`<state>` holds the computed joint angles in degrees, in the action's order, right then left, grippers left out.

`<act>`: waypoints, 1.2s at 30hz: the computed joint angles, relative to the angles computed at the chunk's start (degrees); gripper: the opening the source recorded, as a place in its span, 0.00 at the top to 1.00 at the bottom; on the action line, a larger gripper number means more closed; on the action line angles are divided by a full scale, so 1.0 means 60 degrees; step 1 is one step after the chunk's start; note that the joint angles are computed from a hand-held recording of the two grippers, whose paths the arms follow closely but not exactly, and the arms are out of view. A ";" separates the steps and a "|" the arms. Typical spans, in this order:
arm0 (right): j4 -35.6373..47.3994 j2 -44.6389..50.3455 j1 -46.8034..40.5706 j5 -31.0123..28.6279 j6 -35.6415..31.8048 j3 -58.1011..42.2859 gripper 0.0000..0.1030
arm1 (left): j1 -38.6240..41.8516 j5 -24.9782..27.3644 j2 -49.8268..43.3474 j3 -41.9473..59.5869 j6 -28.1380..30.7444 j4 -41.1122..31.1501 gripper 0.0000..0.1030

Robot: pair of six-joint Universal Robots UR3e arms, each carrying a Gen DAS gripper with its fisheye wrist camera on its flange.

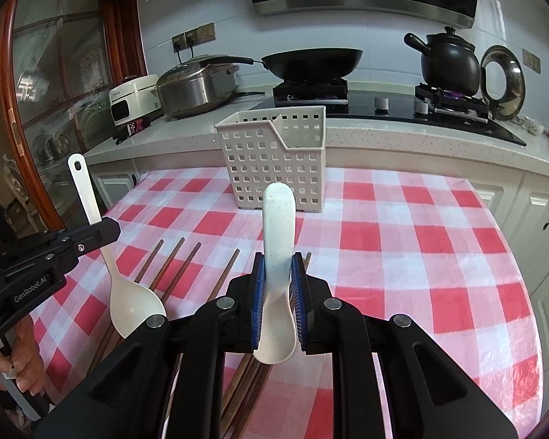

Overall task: Organize utensils
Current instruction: 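Carry both white spoons up and over the white utensil caddy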

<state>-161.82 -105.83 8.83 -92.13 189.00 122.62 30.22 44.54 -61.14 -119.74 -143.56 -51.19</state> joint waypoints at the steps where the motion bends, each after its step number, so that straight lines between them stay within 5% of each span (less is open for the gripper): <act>1: -0.0020 0.0083 -0.0044 0.0050 -0.0023 -0.0078 0.84 | -0.0071 0.0034 -0.0098 0.0052 -0.0085 0.0139 0.96; 20: -0.0722 0.2126 -0.0429 0.0218 -0.0690 -0.2645 0.84 | -0.1810 0.1032 -0.3414 0.2641 -0.2847 0.3673 0.96; 28: -0.1604 0.3602 -0.0957 0.0692 -0.1425 -0.4389 0.84 | -0.2987 0.1885 -0.5620 0.5964 -0.3913 0.4308 0.96; 36: -0.1042 0.5595 -0.1577 0.1293 -0.1537 -0.7452 0.84 | -0.4082 0.3117 -0.8927 1.1618 -0.4655 0.3087 0.96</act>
